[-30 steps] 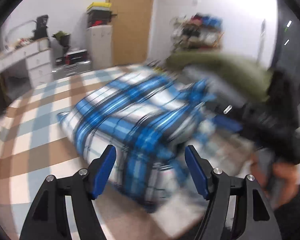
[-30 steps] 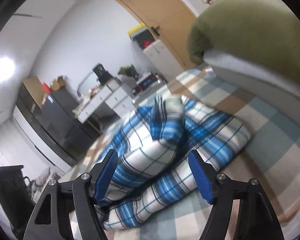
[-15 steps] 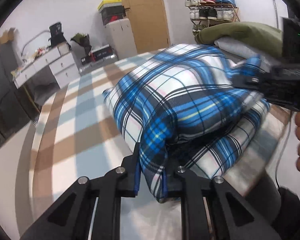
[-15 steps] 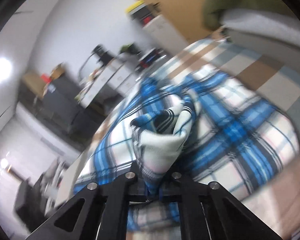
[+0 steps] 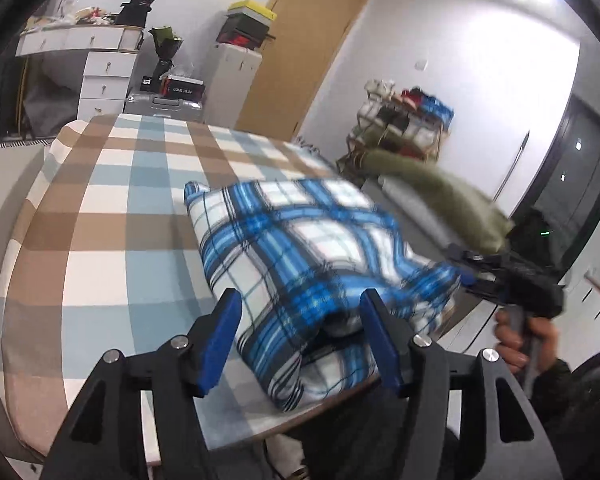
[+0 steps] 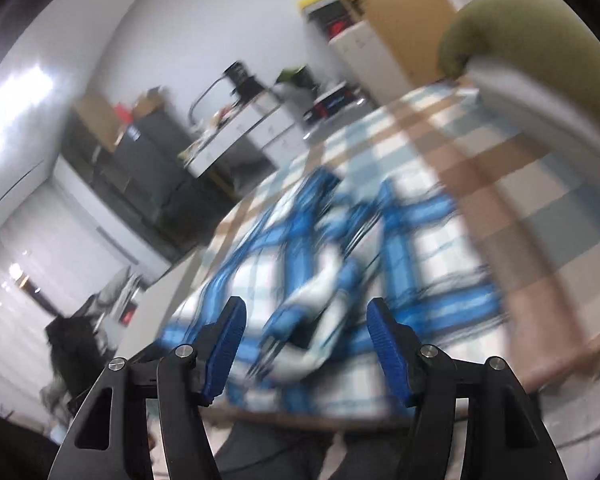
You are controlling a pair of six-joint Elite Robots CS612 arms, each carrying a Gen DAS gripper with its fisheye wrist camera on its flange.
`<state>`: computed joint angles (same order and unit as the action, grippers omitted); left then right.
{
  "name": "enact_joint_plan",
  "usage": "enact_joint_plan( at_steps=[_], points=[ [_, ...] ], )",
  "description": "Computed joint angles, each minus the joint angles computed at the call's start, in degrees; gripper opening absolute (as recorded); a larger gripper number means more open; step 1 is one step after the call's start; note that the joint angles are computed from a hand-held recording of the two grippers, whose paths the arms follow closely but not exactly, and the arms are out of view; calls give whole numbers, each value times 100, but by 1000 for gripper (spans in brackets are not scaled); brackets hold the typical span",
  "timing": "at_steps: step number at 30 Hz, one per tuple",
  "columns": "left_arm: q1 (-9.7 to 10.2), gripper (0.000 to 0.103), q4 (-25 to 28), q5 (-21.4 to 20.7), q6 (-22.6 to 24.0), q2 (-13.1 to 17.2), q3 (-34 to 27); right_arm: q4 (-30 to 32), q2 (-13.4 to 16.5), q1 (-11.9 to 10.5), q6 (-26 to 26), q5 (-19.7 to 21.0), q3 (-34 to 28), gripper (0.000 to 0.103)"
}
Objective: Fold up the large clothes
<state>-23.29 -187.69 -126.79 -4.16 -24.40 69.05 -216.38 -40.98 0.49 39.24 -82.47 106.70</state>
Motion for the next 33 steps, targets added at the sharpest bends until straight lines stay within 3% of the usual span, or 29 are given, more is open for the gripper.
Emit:
enact_joint_plan(
  at_steps=[2,4,6,7,8,10,13,15,18,20,24,26,27,30,33],
  points=[
    [-26,56,7,-79,-76,39,-138,253,36,-130,234,178,-135,58],
    [-68,56,-28,-5,-137,39,-180,623,174,-283,502,609,-423,54],
    [-80,56,-26,35,-160,55,-242,1061,310,-349,615,1071,-707,42],
    [-86,56,-59,44,-182,61,-260,1230,361,-358,598,1243,-834,26],
    [-89,56,-97,57,-199,62,-270,1560,355,-330,418,1296,-959,1],
    [-78,56,-215,74,-240,66,-273,1519,261,-182,-3,865,-989,1],
    [-48,56,-364,42,-329,82,-311,364,-5,-4,-913,517,-771,1],
    [-36,56,-380,-3,-347,96,-334,-374,-159,67,-1235,322,-559,0],
    [-65,56,-449,-41,-284,133,-400,-618,-255,68,-1223,-223,-278,0],
    [-93,56,-446,-112,-204,180,-474,-50,-224,12,-960,-673,-165,0],
    [-169,56,-223,-135,-113,308,-713,1689,-81,-98,-644,-935,-279,2],
    [-223,56,172,-72,48,340,-817,2023,-64,-107,-486,-1030,-283,14],
    [-245,56,457,-92,188,336,-845,1949,-79,-114,-429,-1033,-228,22],
    [-326,56,1435,-264,1230,213,-721,1479,-159,-104,-452,-1256,-25,36],
    [-528,59,1525,603,2549,-1,-194,1022,-287,-123,-309,-1354,248,36]
  ],
)
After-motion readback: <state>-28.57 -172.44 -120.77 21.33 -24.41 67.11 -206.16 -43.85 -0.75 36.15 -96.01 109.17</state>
